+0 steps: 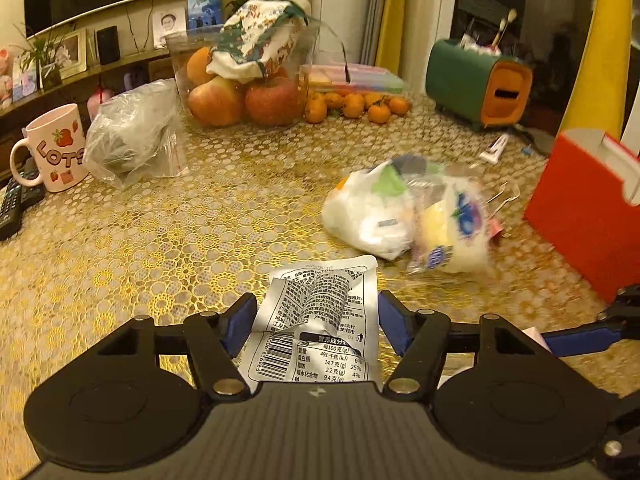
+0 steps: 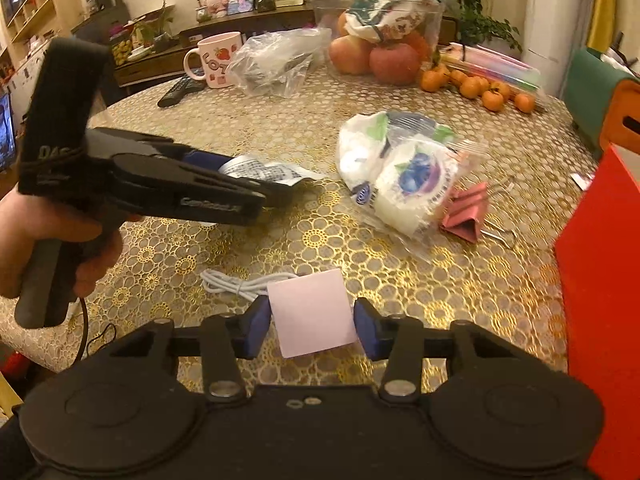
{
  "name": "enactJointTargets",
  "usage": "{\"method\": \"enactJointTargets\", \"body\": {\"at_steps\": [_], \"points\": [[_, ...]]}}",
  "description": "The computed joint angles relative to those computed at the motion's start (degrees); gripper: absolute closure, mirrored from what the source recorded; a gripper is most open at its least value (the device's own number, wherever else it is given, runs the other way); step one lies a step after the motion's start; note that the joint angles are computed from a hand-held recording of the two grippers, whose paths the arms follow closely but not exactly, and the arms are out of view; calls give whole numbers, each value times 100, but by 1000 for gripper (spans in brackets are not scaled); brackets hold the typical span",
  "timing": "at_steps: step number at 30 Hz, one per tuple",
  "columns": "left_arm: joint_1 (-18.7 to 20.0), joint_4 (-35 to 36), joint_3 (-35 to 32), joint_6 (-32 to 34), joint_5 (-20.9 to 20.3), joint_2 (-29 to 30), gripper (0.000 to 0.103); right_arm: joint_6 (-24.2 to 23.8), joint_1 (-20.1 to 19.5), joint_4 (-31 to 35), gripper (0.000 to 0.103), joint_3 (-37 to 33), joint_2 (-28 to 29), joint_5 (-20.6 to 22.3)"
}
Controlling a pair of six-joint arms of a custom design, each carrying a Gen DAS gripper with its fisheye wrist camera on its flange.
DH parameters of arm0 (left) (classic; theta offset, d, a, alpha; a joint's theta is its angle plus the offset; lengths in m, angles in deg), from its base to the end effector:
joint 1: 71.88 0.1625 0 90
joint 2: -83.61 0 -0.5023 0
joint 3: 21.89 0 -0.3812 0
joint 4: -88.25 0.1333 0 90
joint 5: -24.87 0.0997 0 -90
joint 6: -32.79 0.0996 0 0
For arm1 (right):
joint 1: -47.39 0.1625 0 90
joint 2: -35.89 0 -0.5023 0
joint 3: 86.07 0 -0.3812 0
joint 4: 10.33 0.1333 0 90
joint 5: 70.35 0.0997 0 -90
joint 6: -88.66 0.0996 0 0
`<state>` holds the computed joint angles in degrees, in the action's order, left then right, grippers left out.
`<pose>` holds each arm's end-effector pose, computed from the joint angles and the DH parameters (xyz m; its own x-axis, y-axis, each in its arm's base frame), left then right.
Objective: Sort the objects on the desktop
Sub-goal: 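Close the left tool on the silver sachet while the right tool grasps the pink note pad, then carry the sachet with the left tool while the right tool carries the pink pad into the box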
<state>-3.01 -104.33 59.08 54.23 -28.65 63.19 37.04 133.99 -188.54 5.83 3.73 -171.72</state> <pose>-0.1037 -0.8024 0.0131 -0.7338 0.1775 -0.6558 0.5758 0.6747 -0.4618 0.0689 -0.7569 0.0623 -0.6450 -0.5936 0.4813 -0.7304 0.6639 -0.1601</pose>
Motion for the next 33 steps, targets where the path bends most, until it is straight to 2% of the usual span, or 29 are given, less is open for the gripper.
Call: {"method": "enactJointTargets", "body": {"at_steps": [10,16,25,33], "points": [[-490,-564,973,-233,59,-391,38,81,-85,-192,58,541,-587,240],[-855,-781,1339,-270,-18,-506,38,32,-161,-413,58,976,-1034,384],[-1333,-845,1497,-290,-175,-452,38,-33,-328,-757,58,1436,-1606,570],[-1634,-711,1246,-287,-371,-221,38,-75,-515,-868,58,1538,-1972,774]]}}
